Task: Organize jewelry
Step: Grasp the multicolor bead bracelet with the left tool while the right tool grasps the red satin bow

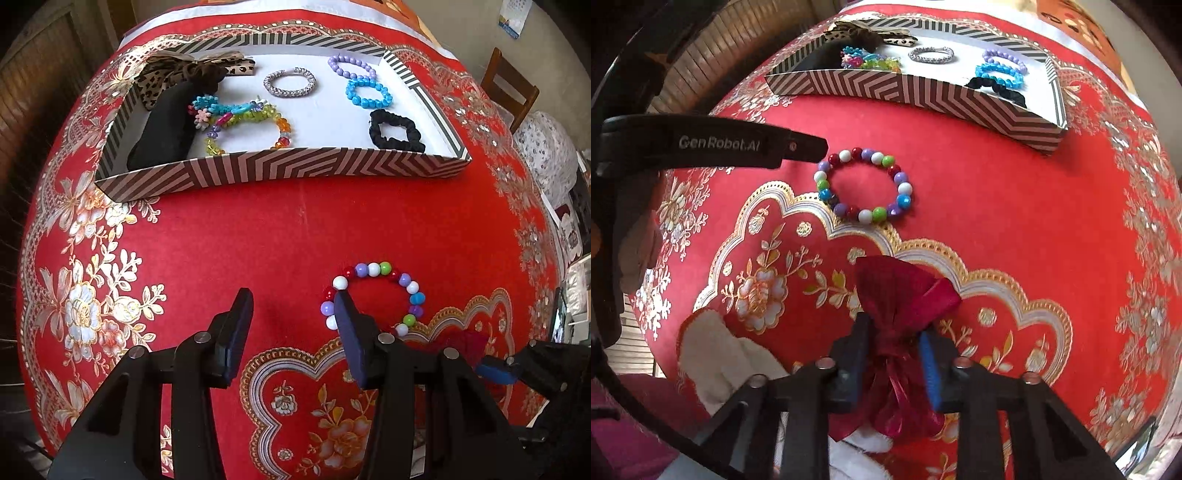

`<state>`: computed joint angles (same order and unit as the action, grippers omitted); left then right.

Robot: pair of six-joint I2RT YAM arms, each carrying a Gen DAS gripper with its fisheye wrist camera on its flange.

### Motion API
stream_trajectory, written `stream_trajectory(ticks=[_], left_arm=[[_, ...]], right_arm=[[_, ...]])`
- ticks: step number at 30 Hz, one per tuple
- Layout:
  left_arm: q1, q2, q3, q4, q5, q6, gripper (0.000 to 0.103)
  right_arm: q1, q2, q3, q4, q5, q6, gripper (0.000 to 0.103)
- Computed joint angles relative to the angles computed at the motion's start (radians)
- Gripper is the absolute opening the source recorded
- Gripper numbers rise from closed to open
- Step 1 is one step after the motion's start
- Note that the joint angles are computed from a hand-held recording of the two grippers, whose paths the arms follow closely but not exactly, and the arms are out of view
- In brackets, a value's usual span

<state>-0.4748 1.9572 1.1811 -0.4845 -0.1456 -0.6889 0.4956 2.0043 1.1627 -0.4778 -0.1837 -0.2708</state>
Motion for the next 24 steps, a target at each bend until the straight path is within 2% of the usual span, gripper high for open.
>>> stream_trajectory(ticks=[4,16,17,18,19,24], left_arm=[[0.002,0.034,0.025,-0.006,0.012,0.005,0.045],[-0.011,0.103,0.101,-0.003,0.01,0.049,0.047],[-0.011,0.1,0.095,0.015,0.016,0.057,0.039],[-0.013,0.098,0.088,0.033,0.016,0.07,0.015],[-0.013,0.104,0.093,0.033,0.018,0.08,0.009],[0.009,0.076,0.057,0.065,0.065,0.072,0.008]], right_arm=[[-0.024,0.026,0.042,0.005,-0.009,-0.001,0.02],[-0.109,0.046,0.168,-0.047,-0.042,0.018,0.02],[-0.109,0.045,0.171,-0.046,-0.044,0.02,0.02],[-0.106,0.05,0.179,-0.044,-0.045,0.025,0.02],[-0.107,0.051,0.184,-0.044,-0.047,0.025,0.02],[-0.105,0.063,0.206,-0.041,-0.051,0.028,0.02]])
